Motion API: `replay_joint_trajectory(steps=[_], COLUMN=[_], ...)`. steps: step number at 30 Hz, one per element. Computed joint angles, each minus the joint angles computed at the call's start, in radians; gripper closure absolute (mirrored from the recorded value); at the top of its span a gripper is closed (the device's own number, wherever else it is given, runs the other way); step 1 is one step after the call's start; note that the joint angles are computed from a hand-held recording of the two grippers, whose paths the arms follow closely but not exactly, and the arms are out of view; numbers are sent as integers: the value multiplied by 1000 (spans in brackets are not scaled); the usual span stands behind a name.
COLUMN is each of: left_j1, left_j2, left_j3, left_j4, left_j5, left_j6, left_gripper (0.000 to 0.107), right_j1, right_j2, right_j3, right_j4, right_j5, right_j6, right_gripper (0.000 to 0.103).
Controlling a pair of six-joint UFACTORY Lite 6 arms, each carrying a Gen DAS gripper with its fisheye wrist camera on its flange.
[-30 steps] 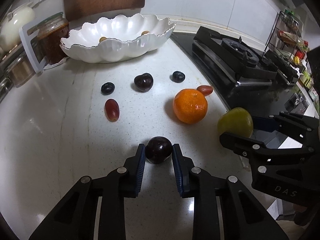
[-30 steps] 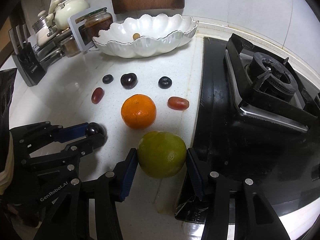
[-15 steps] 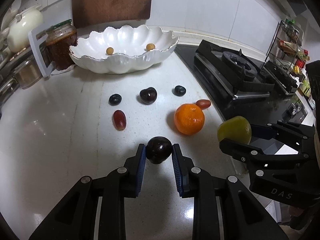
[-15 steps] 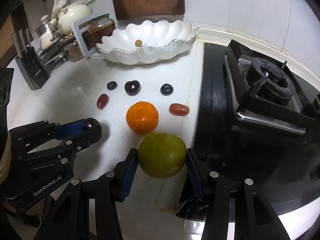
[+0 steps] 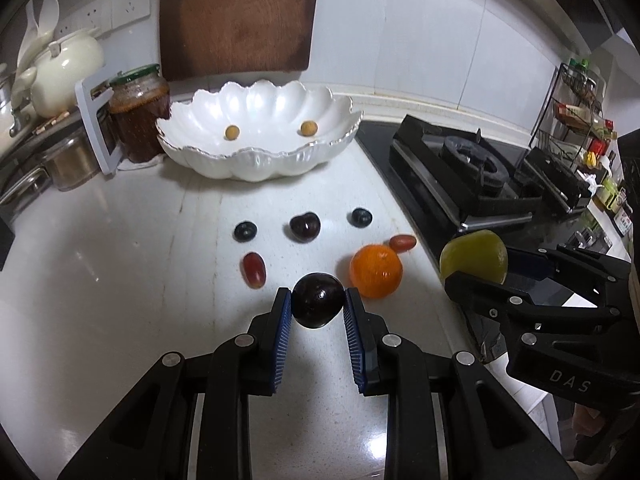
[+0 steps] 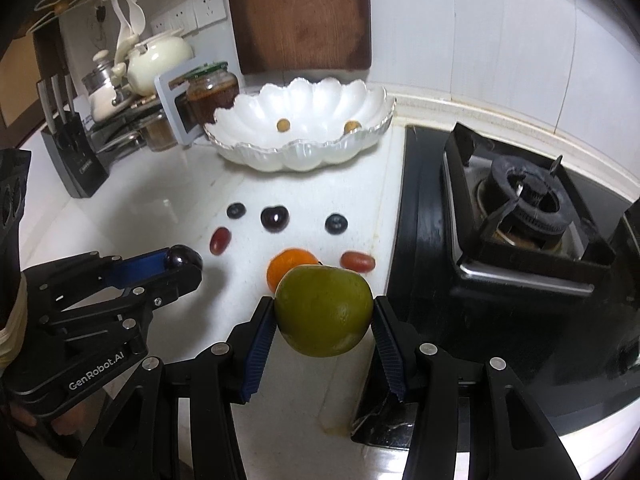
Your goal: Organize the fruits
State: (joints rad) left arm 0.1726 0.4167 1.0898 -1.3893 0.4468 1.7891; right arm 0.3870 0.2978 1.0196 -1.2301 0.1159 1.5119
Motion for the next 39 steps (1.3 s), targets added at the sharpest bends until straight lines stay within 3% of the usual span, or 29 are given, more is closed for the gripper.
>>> replay_joint_trajectory(steps=[25,39], left_j1=[38,40], left_j2=[-58,-32], left_j3=[90,216], left_j4=[-123,-150], left_j5=[57,68], left_j6=[60,46], left_gripper=[80,80], right_j1=[4,-10], right_j2=[-37,27], right_j3=[96,248], right_j4=[-518,-575], right_j5=[49,92], right_j6=[503,529], right_gripper=[53,53])
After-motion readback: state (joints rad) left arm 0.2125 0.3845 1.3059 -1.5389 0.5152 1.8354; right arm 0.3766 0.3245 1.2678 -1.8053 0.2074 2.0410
